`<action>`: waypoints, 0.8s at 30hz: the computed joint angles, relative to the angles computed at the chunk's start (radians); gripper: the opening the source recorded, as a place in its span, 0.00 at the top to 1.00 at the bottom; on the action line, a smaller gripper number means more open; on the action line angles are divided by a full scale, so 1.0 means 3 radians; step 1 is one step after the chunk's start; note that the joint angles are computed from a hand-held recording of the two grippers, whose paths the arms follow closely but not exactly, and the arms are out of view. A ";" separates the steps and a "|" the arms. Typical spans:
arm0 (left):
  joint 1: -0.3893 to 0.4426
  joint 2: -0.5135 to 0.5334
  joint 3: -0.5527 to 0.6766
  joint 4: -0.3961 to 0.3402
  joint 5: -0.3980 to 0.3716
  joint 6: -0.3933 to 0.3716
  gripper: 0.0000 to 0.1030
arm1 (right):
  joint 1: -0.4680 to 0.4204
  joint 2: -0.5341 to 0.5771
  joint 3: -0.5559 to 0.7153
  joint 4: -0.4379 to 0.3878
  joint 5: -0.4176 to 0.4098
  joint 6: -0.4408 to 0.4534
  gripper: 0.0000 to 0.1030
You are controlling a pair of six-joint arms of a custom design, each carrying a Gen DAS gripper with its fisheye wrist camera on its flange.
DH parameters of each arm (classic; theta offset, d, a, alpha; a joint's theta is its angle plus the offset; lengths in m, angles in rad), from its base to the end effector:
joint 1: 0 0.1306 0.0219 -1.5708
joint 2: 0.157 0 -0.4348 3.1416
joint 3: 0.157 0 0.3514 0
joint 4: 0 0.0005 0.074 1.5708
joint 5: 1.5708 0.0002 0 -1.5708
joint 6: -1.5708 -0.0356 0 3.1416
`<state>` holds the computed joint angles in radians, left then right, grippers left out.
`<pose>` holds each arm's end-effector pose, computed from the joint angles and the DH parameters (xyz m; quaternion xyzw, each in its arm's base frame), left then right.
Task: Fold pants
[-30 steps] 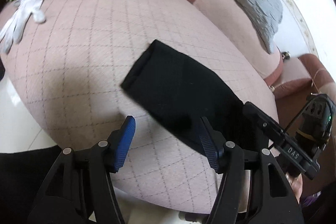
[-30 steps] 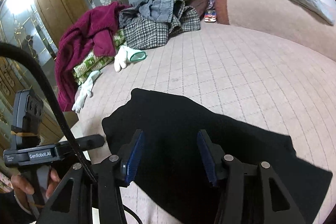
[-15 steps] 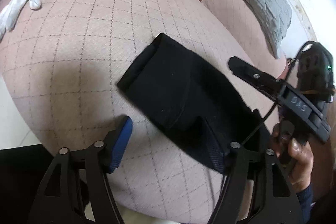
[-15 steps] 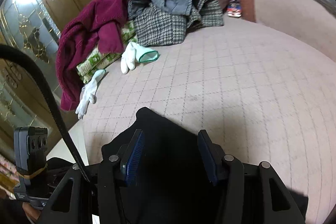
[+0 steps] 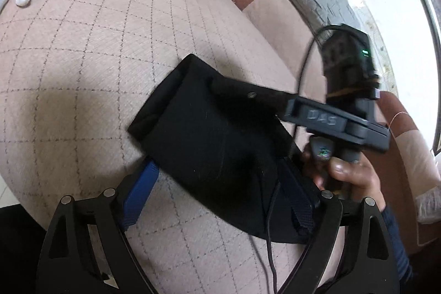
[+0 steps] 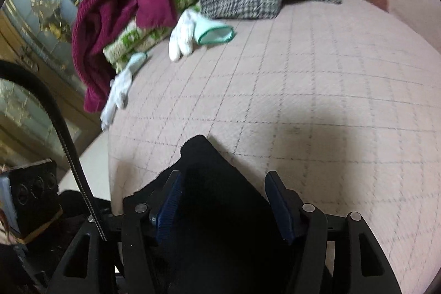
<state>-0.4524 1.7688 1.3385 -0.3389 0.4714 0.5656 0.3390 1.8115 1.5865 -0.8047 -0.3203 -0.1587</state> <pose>0.5038 -0.2634 0.3180 0.0403 0.8990 -0.3726 0.2265 0.5512 0.2057 0.3606 -0.1281 0.9436 0.2139 0.2179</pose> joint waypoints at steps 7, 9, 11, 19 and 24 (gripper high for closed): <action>-0.0038 0.0003 0.0006 0.0007 -0.0092 -0.0195 0.15 | -0.0004 0.0181 0.0197 -0.0116 -0.0124 0.0180 0.43; -0.0060 0.0012 0.0043 -0.0043 -0.0159 -0.0258 0.16 | 0.0016 0.0176 0.0185 -0.0077 -0.0086 0.0255 0.59; -0.0104 0.0018 0.0076 -0.0090 -0.0384 -0.0323 0.48 | 0.0031 0.0153 0.0154 -0.0031 -0.0122 0.0306 0.70; -0.0128 -0.0104 -0.0015 0.0113 -0.0423 -0.0530 0.79 | 0.0048 -0.0342 -0.0311 0.0543 -0.0021 0.0154 0.87; -0.0246 -0.0336 -0.0083 0.0347 -0.0238 -0.0642 0.83 | -0.0020 -0.0814 -0.0696 0.0947 -0.0036 -0.0079 0.87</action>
<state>-0.5262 1.6679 1.3135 -0.2348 0.4002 0.3730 0.3330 1.5673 1.3778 -0.5206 -0.3313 -0.1825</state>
